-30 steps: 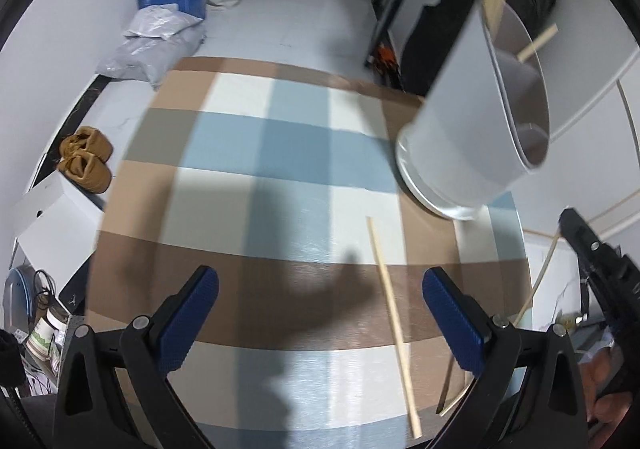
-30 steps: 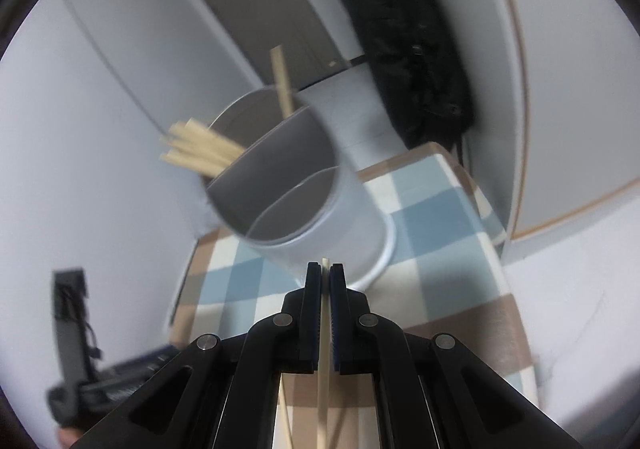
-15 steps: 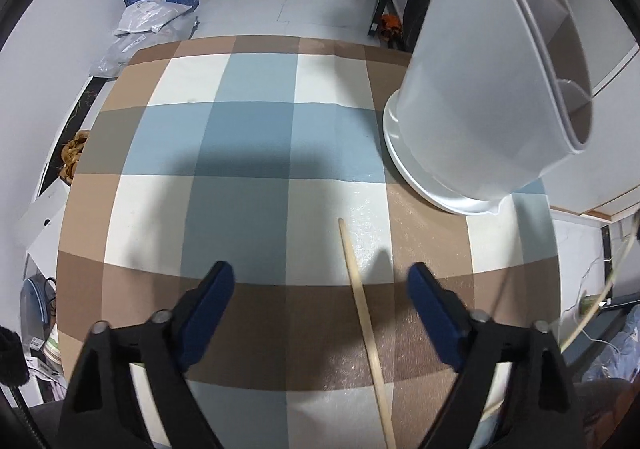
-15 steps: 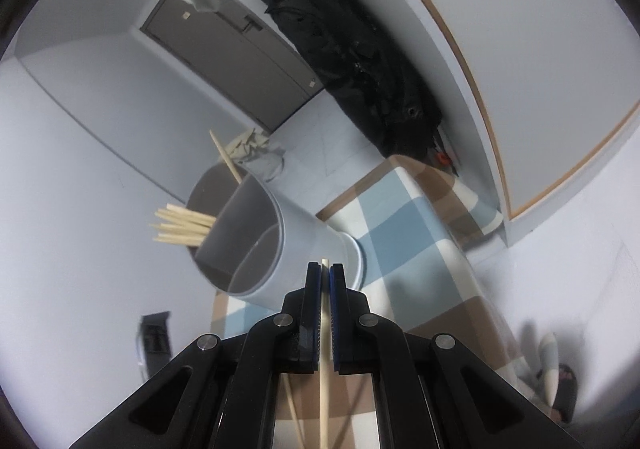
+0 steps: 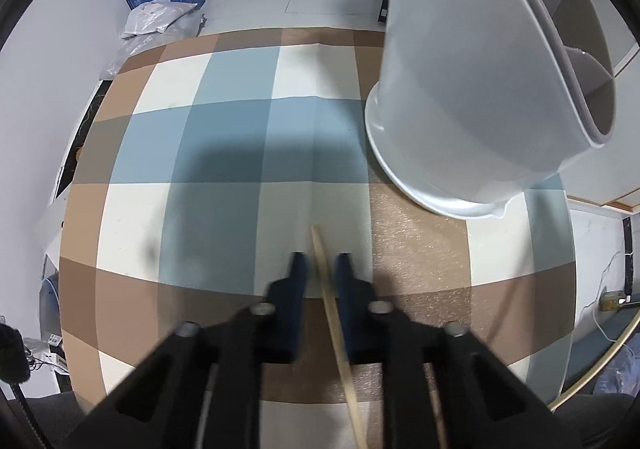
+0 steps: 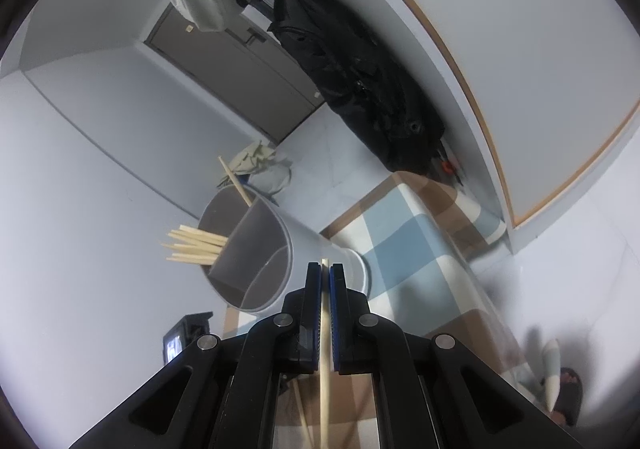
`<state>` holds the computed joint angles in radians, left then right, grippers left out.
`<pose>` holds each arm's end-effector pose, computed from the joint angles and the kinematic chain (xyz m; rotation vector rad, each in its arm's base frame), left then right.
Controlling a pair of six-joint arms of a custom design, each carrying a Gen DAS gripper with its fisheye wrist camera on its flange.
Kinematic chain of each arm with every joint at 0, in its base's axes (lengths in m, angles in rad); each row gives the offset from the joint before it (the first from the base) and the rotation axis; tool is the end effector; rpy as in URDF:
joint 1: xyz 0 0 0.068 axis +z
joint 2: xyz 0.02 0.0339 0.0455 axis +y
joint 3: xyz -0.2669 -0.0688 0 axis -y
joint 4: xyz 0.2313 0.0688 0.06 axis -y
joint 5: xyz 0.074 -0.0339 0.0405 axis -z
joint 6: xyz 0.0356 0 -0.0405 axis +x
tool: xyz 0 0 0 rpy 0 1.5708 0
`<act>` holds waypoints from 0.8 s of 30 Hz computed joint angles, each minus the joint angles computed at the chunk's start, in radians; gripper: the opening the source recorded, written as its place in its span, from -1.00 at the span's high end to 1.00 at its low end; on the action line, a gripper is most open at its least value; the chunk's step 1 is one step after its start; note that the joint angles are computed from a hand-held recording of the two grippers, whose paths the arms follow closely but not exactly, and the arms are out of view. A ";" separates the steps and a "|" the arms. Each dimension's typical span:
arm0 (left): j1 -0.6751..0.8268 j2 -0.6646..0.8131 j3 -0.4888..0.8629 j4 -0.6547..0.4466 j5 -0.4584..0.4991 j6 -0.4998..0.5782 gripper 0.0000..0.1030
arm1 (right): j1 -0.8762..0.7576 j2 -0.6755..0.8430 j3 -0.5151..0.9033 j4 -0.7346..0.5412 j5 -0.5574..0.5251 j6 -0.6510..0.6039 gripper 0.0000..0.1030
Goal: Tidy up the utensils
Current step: 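Lower the left gripper and grasp the last wooden stick, then lift both held sticks toward the white holder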
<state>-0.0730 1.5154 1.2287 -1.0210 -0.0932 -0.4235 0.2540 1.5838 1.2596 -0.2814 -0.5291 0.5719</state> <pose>0.2720 -0.0166 0.2665 -0.5167 2.8168 0.0364 0.3323 0.1048 0.3040 0.0408 2.2723 1.0314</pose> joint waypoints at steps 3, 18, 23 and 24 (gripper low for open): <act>-0.019 0.006 0.006 -0.002 -0.018 -0.007 0.98 | 0.001 -0.003 0.000 -0.003 0.004 -0.008 0.94; -0.144 -0.303 -0.005 0.071 -0.119 -0.094 0.99 | 0.060 -0.052 -0.027 0.000 0.093 -0.105 0.94; -0.077 -0.357 -0.017 0.160 -0.075 -0.029 0.99 | 0.097 -0.082 -0.059 0.027 0.130 -0.152 0.94; -0.071 -0.365 -0.016 0.167 -0.073 -0.017 0.99 | 0.103 -0.087 -0.065 0.033 0.136 -0.159 0.94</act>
<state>-0.1436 1.1505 1.2130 -0.8541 -0.1666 -0.4407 0.3569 1.4967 1.1948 -0.2488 -0.3926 0.4131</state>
